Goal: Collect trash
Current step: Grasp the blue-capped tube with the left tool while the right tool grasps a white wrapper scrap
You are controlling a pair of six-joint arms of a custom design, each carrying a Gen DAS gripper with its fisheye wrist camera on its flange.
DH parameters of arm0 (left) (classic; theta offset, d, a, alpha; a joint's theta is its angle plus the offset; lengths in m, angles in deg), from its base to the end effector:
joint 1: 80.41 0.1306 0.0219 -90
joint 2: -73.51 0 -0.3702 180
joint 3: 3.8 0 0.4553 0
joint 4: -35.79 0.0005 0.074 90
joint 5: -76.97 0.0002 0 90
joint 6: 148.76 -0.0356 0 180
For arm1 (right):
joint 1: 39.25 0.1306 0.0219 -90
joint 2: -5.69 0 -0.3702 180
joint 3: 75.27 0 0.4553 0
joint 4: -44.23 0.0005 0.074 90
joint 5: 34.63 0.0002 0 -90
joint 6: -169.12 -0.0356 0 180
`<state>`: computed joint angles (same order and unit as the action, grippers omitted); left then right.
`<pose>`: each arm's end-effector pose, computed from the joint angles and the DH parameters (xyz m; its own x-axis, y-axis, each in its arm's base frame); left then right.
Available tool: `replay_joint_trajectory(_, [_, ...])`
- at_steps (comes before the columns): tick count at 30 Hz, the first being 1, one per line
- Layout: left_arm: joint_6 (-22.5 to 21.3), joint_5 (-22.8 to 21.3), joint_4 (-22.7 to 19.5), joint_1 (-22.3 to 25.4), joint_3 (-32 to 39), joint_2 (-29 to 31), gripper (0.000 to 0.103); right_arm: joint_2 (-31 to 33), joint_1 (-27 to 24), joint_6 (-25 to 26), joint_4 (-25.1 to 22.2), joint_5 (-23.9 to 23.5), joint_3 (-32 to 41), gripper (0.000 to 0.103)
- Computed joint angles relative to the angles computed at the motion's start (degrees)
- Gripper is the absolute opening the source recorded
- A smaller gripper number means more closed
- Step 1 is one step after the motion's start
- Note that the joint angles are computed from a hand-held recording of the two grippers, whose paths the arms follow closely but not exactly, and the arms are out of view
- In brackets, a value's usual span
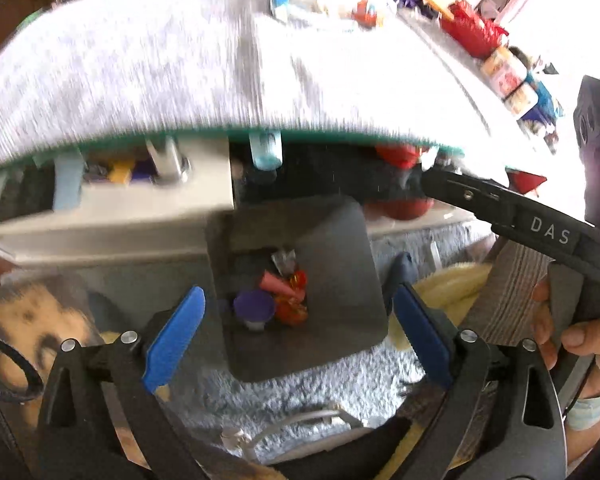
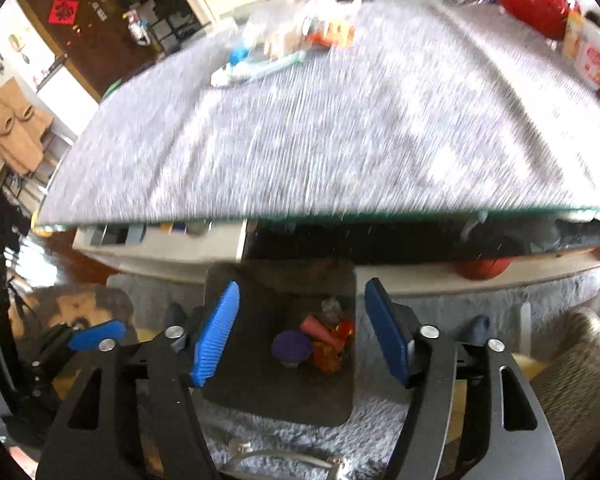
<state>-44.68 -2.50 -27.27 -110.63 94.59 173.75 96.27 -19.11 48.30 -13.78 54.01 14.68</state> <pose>0.5053 -0.3024 0.3814 -0.8957 0.2449 -0.3710 0.3545 0.8971 -0.2637 0.5048 0.1855 0.4021 -0.8708 0.2262 -0.4365 0.1052 0.9530 0.2840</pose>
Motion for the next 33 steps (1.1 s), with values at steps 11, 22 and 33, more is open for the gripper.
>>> replay_joint_trajectory(11, [-1.51,-1.03,-2.23,2.04,14.83,8.14,0.091,5.4,-4.08,1.69,-0.88,1.96,10.63,0.07])
replay_joint_trajectory(22, [-2.9,-2.76,-5.96,3.27,31.57,19.46,0.09,14.89,-6.52,4.15,-1.49,1.07,22.22,0.069])
replay_joint_trajectory(33, [-3.38,-2.22,-12.3,4.03,52.37,33.92,0.063,20.6,-8.81,4.56,0.13,-1.93,27.27,0.037])
